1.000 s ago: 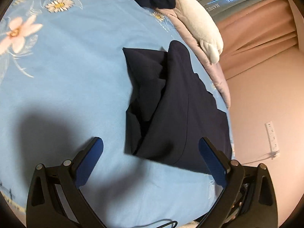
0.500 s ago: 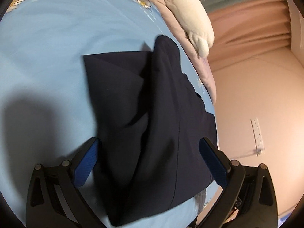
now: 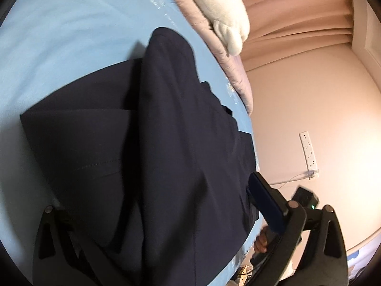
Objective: Fold large clothes
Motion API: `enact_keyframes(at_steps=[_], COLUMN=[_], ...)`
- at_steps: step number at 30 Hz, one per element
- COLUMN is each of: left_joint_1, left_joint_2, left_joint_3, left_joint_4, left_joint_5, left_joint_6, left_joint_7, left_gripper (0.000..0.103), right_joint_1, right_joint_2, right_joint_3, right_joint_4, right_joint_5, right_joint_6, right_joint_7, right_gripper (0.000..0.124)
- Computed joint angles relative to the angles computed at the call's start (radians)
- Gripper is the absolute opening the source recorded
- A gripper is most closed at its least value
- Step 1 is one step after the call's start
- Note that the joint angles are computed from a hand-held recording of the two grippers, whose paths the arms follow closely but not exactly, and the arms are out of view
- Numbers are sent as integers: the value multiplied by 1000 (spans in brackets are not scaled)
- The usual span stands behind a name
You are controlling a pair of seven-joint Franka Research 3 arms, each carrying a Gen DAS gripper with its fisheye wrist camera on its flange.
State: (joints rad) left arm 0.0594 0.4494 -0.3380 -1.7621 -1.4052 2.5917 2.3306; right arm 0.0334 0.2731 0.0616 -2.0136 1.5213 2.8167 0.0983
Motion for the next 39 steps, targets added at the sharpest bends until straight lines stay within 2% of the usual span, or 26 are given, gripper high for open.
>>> enact_keyframes(at_steps=[3, 5, 7, 8, 9, 11, 14, 17, 19, 22, 24, 26, 29, 33, 39], left_joint_1=[-13, -31, -53, -55, -59, -54, -57, -47, -44, -46, -43, -47, -63, -76, -95], left_joint_2=[-18, -35, -51, -56, -60, -62, -65, -72, -81, -90, -106, -114, -110, -105, -100], left_joint_3=[6, 15, 21, 17, 15, 2, -11, -36, -46, -52, -62, -64, -60, -61, -58], left_joint_4=[-13, -25, -39, -43, -46, -51, -57, -68, -76, -78, -92, -99, -91, -84, -83], left_joint_5=[38, 95, 171, 197, 224, 254, 309, 341, 357, 380, 386, 398, 446, 519, 667], left_joint_6=[26, 59, 106, 118, 136, 157, 192, 215, 226, 237, 249, 259, 271, 291, 320], left_joint_7=[-15, -44, -86, -96, -108, -118, -148, -157, -168, -195, -191, -196, -244, -304, -437], left_gripper=[81, 66, 55, 48, 45, 42, 38, 37, 37, 37, 37, 37, 37, 37, 37], right_joint_1=[23, 36, 50, 84, 103, 143, 184, 190, 182, 151, 90, -2, -84, -87, -3], right_joint_2=[64, 115, 155, 183, 200, 258, 335, 385, 388, 362, 296, 212, 81, -38, -16], right_joint_3=[-2, -5, -5, -32, -49, -107, -177, -202, -185, -152, -83, 32, 136, 155, 98], right_joint_4=[81, 149, 201, 233, 253, 337, 444, 512, 508, 484, 414, 297, 102, -75, -111], right_joint_5=[-130, -256, -343, -440, -496, -631, -784, -888, -930, -971, -938, -854, -708, -562, -553], right_joint_6=[43, 51, 76, 97, 108, 51, -19, -90, -66, -78, -84, -28, 40, 52, 117], right_joint_7=[136, 271, 349, 442, 502, 676, 882, 999, 996, 1003, 968, 829, 610, 407, 346], right_gripper=[73, 70, 53, 43, 34, 26, 23, 22, 22, 22, 22, 22, 22, 22, 22])
